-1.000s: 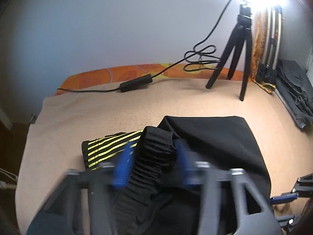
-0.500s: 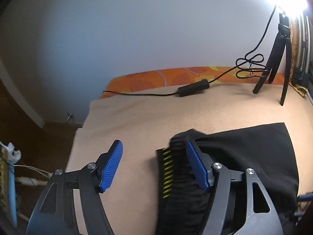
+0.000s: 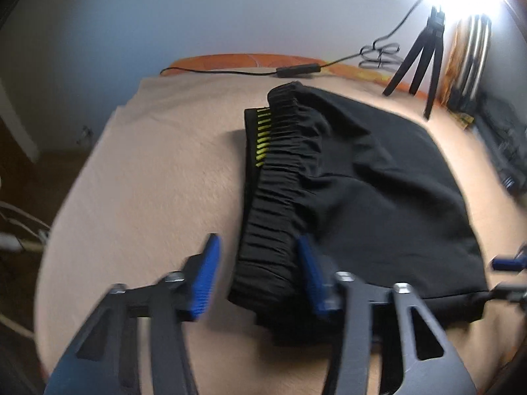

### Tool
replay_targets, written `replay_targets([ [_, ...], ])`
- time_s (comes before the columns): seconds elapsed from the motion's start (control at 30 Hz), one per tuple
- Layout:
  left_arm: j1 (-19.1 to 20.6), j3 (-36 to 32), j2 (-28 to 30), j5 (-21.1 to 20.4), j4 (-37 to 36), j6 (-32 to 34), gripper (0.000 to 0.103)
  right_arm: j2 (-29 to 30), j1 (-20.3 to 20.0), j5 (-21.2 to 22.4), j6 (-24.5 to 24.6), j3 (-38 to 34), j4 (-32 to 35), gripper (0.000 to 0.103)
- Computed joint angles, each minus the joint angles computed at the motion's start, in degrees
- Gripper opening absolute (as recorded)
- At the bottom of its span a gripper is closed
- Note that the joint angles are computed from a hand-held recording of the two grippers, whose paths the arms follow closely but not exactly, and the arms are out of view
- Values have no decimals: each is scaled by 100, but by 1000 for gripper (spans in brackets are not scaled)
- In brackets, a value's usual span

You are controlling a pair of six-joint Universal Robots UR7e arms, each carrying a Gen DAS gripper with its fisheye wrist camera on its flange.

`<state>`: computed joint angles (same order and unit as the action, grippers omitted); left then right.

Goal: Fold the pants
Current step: 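Close the right gripper on the pants body while the left gripper holds the waistband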

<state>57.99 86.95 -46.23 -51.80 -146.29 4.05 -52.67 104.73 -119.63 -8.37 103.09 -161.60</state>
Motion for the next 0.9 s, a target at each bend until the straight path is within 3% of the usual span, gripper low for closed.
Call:
replay_targets([
  [0.17,-111,241,-213,156,40,-105,42,24,13,-27,-2,39,173,42],
  [0.3,-200,311,-247,352,-233,-64,59,-188,-194,422,198,70,-116,46],
  [0.37,-193,289,-267,299,-266,-120,60,-225,-273,541,314,20,-250,51],
  [0.47,-157,154,-263,-24,-222,-181,69,-310,-451,721,606,-51,-447,53],
  [0.63,-21,-755,211,-720,175,-140,73,-138,-800,1084,960,-560,-323,56],
  [0.9,238,-2366,1165,-860,1298,-331,73,321,-1099,1372,1079,-1352,58,56],
])
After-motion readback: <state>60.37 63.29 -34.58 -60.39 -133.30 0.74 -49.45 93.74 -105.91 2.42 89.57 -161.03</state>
